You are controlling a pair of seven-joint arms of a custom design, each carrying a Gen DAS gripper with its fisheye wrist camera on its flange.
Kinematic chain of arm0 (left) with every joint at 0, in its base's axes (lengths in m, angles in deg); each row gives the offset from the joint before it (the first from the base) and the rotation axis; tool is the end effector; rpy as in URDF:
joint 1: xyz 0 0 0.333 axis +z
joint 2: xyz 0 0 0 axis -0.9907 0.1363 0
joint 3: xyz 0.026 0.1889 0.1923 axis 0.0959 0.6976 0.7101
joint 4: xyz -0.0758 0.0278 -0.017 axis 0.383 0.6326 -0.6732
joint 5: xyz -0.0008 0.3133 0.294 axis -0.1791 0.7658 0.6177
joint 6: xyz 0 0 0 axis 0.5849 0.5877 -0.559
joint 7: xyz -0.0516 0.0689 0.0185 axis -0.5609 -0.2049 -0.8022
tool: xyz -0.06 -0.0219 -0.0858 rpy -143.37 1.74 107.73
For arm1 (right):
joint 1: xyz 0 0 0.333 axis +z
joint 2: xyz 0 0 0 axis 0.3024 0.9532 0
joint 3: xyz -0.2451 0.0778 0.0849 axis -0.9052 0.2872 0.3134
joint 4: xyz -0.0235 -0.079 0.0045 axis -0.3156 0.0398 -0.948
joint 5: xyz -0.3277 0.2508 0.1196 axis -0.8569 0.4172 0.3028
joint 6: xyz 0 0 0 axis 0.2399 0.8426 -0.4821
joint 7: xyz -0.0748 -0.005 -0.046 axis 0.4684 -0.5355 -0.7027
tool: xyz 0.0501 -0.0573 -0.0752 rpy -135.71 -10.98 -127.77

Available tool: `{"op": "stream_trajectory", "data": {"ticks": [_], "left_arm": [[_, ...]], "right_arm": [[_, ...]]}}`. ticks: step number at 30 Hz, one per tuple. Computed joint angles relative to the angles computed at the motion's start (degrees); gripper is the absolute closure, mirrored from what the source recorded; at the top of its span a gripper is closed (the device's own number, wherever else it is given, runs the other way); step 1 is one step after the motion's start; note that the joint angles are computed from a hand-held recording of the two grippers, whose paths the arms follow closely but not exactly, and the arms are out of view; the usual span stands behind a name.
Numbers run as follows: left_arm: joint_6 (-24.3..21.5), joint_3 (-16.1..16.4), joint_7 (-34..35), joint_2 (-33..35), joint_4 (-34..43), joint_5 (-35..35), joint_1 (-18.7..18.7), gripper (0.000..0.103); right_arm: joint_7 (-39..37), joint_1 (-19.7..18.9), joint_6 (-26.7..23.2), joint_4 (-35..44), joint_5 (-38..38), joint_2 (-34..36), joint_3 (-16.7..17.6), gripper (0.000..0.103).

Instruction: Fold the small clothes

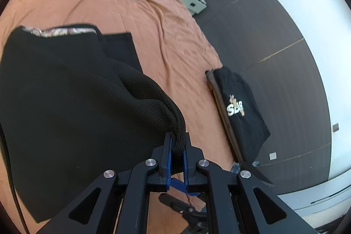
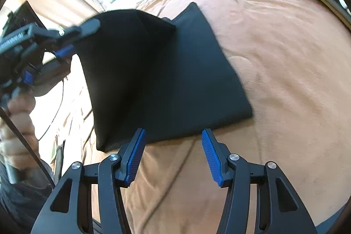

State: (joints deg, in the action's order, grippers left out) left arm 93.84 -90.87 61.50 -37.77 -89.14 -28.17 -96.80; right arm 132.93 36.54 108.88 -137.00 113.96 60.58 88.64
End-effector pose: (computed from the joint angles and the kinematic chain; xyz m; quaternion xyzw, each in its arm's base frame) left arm 0.5736 -0.3398 0.4665 0.6641 -0.6260 0.3899 0.1229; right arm 0.5272 0.1986 0.4277 -0.7022 0.6108 0.0880 0.3552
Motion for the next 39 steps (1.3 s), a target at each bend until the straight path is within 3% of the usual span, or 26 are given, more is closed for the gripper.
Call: {"op": "stream_trajectory", "data": {"ticks": [10, 12, 14, 17, 23, 34, 35, 37, 38, 39], "left_arm": [[-0.6, -2.4, -2.3, 6.7, 5.0, 3.7, -0.6, 0.095], [-3.1, -2.1, -4.3, 8.3, 6.9, 8.2, -1.1, 0.089], [-5.4, -2.8, -3.4, 8.7, 7.4, 7.9, -0.1, 0.066], [-3.6, -2.8, -2.6, 4.9, 2.6, 6.0, 1.0, 0.054], [-1.8, 0.8, -3.4, -4.4, -8.3, 5.0, 1.5, 0.054], [-0.1, 8.3, -13.1, -19.9, -27.3, 14.0, 0.6, 0.054], [-0.2, 8.6, -15.0, -21.0, -28.8, 15.5, 0.9, 0.054], [-0.3, 9.5, -16.8, -22.3, -30.9, 16.9, 0.7, 0.054], [-0.4, 10.0, -17.4, -22.8, -31.7, 17.1, 0.5, 0.054], [-0.6, 10.7, -17.5, -23.4, -32.8, 16.9, 0.3, 0.054]], "right_arm": [[-0.5, -2.5, -5.1, 0.4, -1.3, -2.3, -2.1, 0.052], [-1.0, -2.8, -5.8, 0.3, -0.7, -2.3, -2.5, 0.052], [-1.6, -3.1, -6.7, 0.9, 0.2, -1.7, -2.9, 0.052], [-3.6, -3.3, -7.4, 1.9, 1.9, -0.5, -3.0, 0.052], [-6.6, -3.8, -8.4, 5.7, 4.9, 3.9, -2.3, 0.052], [-2.6, -6.5, -12.0, 15.6, 8.0, 14.5, 0.0, 0.052], [-2.0, -6.6, -11.9, 16.2, 7.6, 15.1, 0.3, 0.055], [-0.5, -6.8, -12.1, 17.7, 5.3, 16.3, 0.8, 0.075], [-0.2, -6.7, -11.7, 17.7, 4.2, 16.2, 1.0, 0.092], [0.1, -6.6, -10.7, 17.5, 2.6, 15.7, 1.2, 0.098]]}}
